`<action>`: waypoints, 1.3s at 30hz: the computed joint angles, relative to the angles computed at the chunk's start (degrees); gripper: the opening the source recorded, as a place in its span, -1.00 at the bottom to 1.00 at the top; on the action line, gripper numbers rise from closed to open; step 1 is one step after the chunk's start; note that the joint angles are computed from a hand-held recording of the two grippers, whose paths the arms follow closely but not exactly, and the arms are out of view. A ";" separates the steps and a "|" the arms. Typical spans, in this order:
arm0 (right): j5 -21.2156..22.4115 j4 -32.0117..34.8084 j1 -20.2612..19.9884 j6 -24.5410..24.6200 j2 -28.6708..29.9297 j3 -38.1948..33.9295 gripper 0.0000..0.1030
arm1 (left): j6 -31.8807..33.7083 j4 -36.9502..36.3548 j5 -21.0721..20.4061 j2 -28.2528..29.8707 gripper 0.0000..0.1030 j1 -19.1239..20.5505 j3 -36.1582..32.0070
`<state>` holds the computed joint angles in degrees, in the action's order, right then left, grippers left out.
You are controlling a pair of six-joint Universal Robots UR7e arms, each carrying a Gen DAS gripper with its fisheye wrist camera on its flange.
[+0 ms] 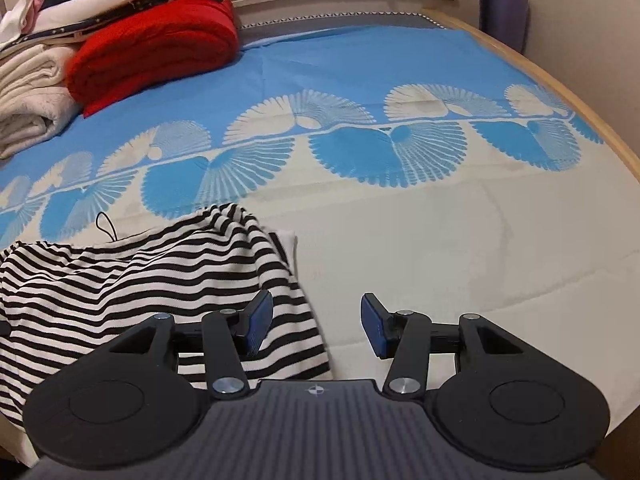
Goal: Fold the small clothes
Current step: 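Grasp the striped bundle corner with the left tool and lift it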
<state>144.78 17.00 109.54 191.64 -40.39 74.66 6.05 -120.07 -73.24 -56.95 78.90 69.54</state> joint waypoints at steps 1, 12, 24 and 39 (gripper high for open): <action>-0.15 0.12 0.16 -0.07 0.24 -0.23 -0.01 | 1.04 -1.18 3.25 -0.58 -0.54 -1.01 1.24; -0.69 -2.10 0.44 -1.70 -1.38 2.21 -0.01 | 0.15 -5.66 2.72 -1.19 -0.55 -8.30 6.90; 0.44 -2.92 -0.17 0.05 -3.71 5.09 -0.01 | -4.08 -14.48 -8.44 6.67 -0.24 -15.31 11.64; -15.32 -2.66 -1.27 2.67 -1.99 1.80 0.08 | -2.55 -16.54 -9.76 0.30 -0.06 -11.13 11.85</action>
<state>129.46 14.33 108.27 194.31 -42.39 76.46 3.50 -136.61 -83.00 -56.64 67.76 81.40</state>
